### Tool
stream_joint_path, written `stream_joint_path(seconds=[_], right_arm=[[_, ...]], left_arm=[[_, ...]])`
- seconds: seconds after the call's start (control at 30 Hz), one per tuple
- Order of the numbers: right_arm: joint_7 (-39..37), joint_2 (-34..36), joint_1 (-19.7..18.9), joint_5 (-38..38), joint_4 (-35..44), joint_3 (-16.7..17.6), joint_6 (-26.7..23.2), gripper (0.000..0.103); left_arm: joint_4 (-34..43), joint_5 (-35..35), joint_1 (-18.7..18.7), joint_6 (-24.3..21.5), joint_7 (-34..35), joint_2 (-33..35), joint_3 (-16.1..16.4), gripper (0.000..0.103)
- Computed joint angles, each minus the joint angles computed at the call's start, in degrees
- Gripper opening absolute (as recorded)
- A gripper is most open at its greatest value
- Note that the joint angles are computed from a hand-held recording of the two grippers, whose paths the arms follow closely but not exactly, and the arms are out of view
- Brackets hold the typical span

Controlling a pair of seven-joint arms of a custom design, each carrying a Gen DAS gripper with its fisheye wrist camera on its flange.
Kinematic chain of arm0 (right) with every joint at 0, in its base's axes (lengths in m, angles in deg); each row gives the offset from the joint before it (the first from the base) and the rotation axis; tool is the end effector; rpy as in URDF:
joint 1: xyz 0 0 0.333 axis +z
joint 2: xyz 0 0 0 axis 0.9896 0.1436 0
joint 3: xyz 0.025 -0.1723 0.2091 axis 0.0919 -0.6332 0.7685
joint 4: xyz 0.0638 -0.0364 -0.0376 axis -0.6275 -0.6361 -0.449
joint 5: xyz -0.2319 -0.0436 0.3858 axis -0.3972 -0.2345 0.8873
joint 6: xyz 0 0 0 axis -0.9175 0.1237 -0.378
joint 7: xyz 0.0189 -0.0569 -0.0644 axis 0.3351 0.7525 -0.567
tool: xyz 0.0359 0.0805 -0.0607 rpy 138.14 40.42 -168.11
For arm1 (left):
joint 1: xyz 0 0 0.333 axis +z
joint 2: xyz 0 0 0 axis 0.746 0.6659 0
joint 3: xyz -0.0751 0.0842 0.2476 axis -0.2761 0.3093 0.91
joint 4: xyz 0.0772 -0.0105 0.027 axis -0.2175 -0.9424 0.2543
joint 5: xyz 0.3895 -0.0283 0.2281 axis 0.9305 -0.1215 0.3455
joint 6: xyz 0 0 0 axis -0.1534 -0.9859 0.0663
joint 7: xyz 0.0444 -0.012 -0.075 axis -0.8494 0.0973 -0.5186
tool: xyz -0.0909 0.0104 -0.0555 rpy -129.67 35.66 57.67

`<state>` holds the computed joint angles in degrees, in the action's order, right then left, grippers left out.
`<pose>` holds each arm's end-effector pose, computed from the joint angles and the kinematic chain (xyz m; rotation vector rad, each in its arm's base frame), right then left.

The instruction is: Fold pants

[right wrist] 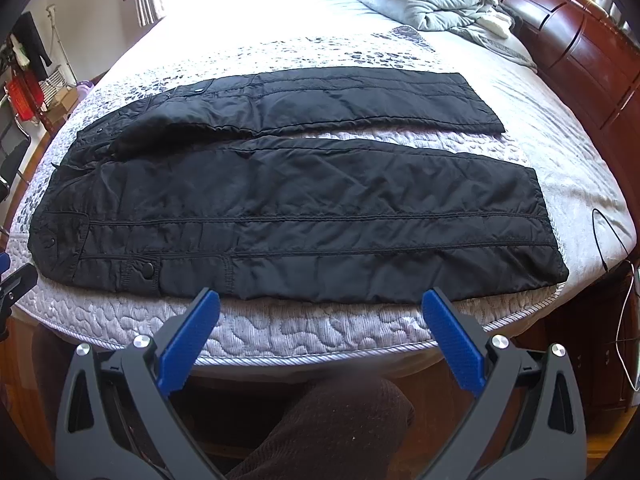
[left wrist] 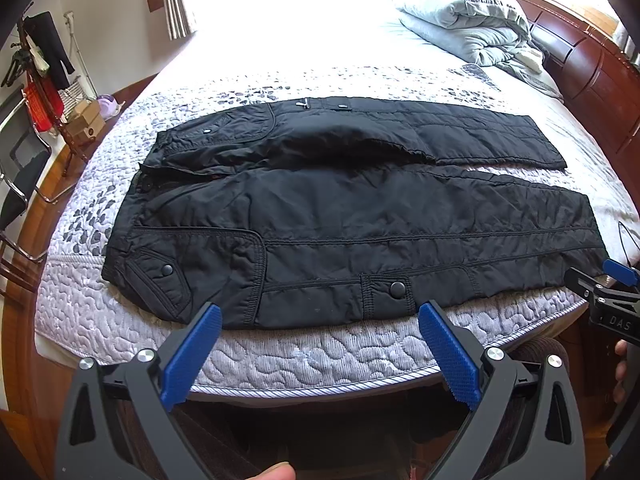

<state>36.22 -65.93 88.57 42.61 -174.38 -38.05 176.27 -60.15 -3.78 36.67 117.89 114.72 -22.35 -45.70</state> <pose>0.5146 0.1235 0.4825 -2.0135 1.8384 -0.5422 0.4146 -0.1408 0.5079 -2.0023 1.8385 -0.4642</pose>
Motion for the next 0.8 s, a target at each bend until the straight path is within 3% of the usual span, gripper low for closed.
stream_joint_path(seconds=[0.47,0.6,0.73,0.8], right_arm=[[-0.5,1.9,0.0,0.3,1.1,-0.5,-0.1,0.101],[-3.6,3.0,0.5,2.3,2.3,-2.2,2.1,0.101],[-5.5,6.3,-1.8,0.4,7.2,-2.8,5.0,0.101],[-4.8,9.5,-4.2,-4.8,11.5,-1.9,6.6,0.101]], left_arm=[[1.0,0.5,0.3,0.3,0.1,1.8,0.0,0.100],[1.2,-1.7,-0.3,3.2,4.1,3.1,2.8,0.100],[3.8,-2.6,2.8,6.6,6.9,6.4,5.2,0.100],[6.7,-3.2,5.5,8.8,7.7,9.8,6.8,0.100]])
